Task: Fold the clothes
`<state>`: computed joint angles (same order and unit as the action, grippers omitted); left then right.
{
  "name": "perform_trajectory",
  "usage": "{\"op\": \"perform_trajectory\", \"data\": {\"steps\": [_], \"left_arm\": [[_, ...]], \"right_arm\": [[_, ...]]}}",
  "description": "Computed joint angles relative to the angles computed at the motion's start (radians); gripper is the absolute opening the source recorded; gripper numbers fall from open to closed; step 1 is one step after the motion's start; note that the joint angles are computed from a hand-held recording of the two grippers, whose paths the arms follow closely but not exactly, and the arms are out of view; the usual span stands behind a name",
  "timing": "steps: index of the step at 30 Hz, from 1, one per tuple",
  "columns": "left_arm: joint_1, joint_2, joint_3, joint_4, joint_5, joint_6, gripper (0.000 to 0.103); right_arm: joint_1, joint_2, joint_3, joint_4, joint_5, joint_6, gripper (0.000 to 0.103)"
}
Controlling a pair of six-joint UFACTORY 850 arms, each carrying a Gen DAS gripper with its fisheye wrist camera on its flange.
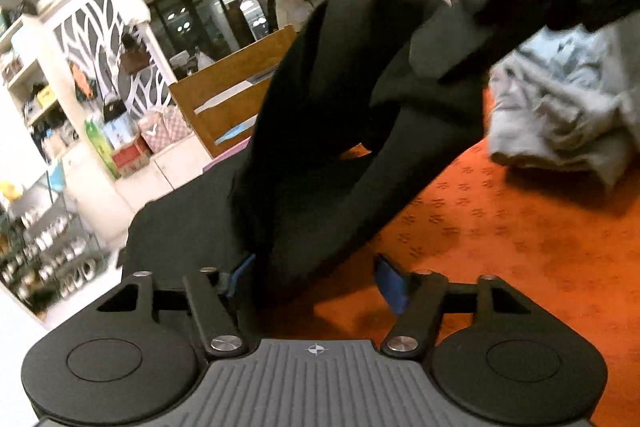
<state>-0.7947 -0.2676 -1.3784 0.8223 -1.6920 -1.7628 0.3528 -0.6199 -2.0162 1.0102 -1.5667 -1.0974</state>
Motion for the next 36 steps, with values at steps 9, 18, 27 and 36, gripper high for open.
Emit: {"op": "perform_trajectory", "data": {"steps": [9, 18, 27, 36], "left_arm": [[0.024, 0.056, 0.053, -0.039, 0.102, -0.072, 0.005], [-0.078, 0.087, -0.065, -0.055, 0.331, -0.364, 0.005], [-0.194, 0.112, -0.071, 0.232, 0.530, -0.912, 0.005], [-0.247, 0.110, -0.054, 0.248, 0.515, -1.101, 0.011]], "right_arm": [[-0.010, 0.017, 0.013, -0.007, 0.010, -0.038, 0.008], [-0.085, 0.041, 0.002, -0.030, 0.032, -0.112, 0.018], [-0.233, 0.101, 0.076, -0.112, 0.011, -0.151, 0.030], [-0.364, 0.170, 0.229, -0.200, 0.026, -0.155, 0.039]]}}
